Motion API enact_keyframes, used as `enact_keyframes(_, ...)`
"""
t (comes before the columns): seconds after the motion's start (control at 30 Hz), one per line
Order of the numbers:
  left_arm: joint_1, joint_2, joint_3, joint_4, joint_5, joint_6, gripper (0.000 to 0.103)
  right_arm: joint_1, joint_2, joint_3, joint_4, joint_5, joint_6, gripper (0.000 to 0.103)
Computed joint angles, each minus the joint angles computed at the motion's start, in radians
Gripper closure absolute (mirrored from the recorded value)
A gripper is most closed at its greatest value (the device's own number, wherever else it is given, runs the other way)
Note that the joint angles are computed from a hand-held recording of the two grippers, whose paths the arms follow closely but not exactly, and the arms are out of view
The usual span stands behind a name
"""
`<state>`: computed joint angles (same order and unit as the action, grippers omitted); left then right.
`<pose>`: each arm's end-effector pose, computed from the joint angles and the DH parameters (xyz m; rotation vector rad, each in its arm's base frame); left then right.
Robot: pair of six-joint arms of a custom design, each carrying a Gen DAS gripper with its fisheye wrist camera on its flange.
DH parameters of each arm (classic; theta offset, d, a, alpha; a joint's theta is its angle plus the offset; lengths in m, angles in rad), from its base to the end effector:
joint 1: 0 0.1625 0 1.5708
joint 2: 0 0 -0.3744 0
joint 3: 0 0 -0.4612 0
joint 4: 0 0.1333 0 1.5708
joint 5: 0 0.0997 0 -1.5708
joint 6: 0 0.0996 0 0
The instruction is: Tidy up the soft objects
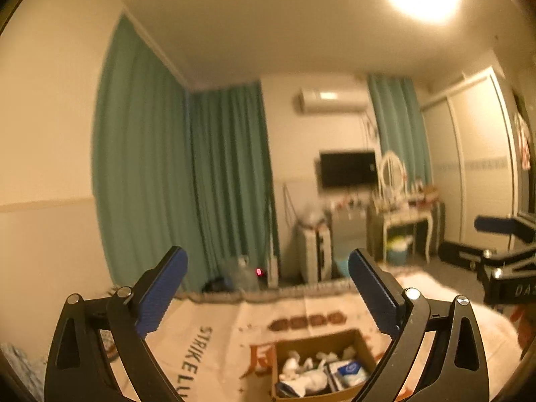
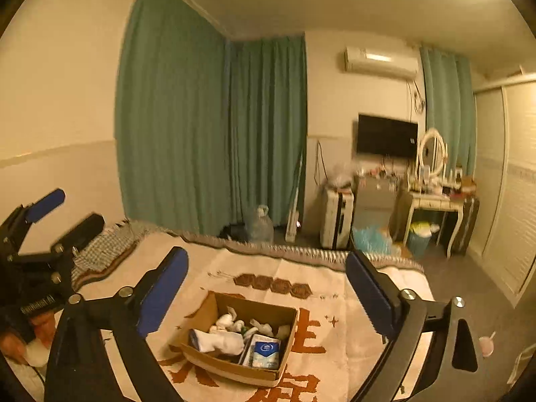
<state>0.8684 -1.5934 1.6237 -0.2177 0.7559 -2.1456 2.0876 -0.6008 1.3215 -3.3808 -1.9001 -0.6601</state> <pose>-0.1907 -0.5438 0.4376 0.6156 1.5929 -1.7133 0.4758 -0.6326 0.1145 1.1260 -2.1205 1.4150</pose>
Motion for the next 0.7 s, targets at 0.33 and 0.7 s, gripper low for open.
enact_keyframes(0.33, -0.002, -0.107, 0.19, -0.128, -0.022, 0.016, 0.004, 0.008, -0.078, 0.256, -0.284, 0.062, -0.017, 0.0)
enact_keyframes(0.7, 0.168, 0.019, 0.207, -0.062, -0.055, -0.151, 0.004, -0.118, 0.115, 0.211, -0.39, 0.069, -0.026, 0.0)
